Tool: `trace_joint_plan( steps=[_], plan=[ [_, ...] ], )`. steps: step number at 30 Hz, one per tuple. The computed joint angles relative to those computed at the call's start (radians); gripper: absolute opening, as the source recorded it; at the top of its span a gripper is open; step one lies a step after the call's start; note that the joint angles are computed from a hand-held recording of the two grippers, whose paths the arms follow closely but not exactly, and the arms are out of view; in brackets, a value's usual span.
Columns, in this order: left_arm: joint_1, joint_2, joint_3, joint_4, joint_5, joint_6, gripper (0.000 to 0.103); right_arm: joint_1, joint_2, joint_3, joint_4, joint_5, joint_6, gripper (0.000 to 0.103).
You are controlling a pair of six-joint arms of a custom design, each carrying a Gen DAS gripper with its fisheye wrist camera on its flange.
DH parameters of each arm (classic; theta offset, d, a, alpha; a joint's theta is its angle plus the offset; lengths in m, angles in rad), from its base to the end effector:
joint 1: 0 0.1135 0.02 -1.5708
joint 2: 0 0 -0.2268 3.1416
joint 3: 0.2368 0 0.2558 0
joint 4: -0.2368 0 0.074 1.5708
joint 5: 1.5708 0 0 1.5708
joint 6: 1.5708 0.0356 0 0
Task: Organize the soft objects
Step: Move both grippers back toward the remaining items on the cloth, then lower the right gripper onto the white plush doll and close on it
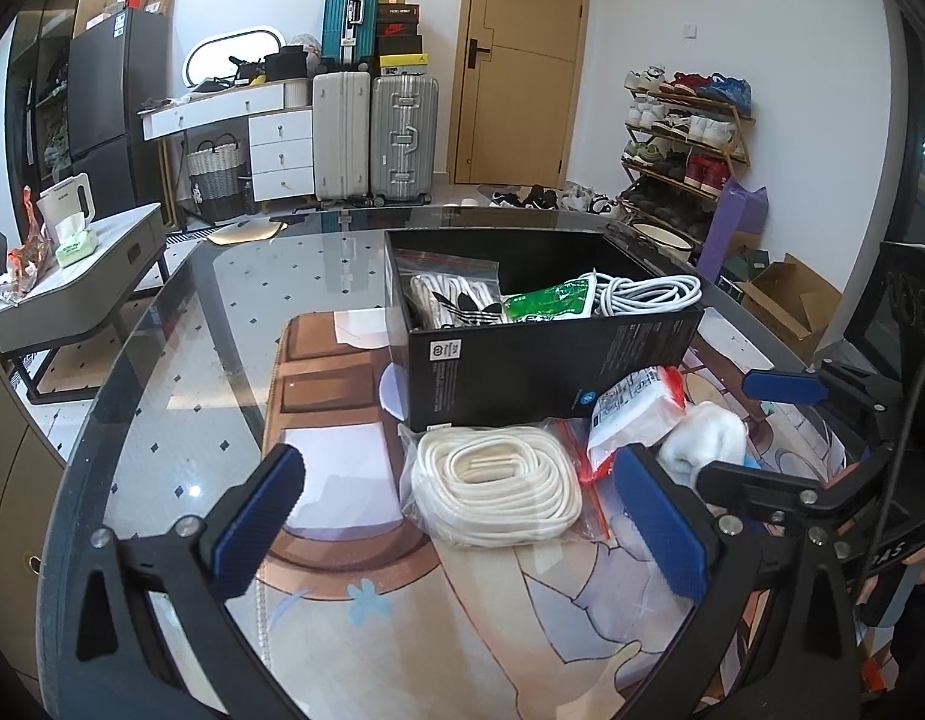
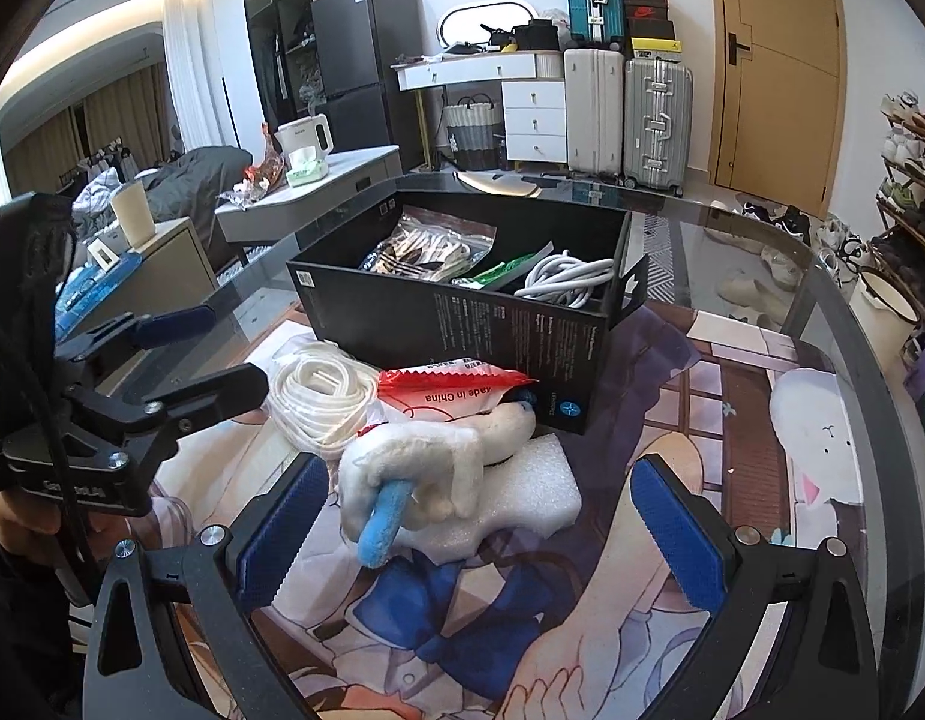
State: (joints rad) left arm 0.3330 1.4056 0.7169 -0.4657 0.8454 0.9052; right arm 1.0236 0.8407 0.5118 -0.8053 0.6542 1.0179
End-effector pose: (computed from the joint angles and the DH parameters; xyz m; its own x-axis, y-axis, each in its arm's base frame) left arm 0.2472 0.0573 0.1362 -0.4793 0.3864 -0.7880 0.7225 0.6834 -0.1044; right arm 0.1052 0.1311 0.1663 -0.7104 0.1320 -0.6913 0.1157 0.9908 0.0703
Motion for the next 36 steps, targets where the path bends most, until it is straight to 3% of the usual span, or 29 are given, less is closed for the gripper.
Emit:
trace_joint_plan(
  steps=[10, 29, 36],
  plan=[
    [0.0, -0.003, -0.003, -0.001, -0.003, 0.002, 0.103, -0.075, 0.064, -0.003, 0.056, -0.051, -0.066, 0.102],
    [0.004, -0.006, -0.009, -0.004, -0.004, 0.006, 0.103, -0.094, 0.038, -0.013, 0.014, -0.043, -0.059, 0.101],
    [0.006, -0.008, -0.008, -0.009, -0.004, 0.008, 0.103, -0.117, 0.072, -0.001, 0.048, -0.053, -0.107, 0.089]
  ],
)
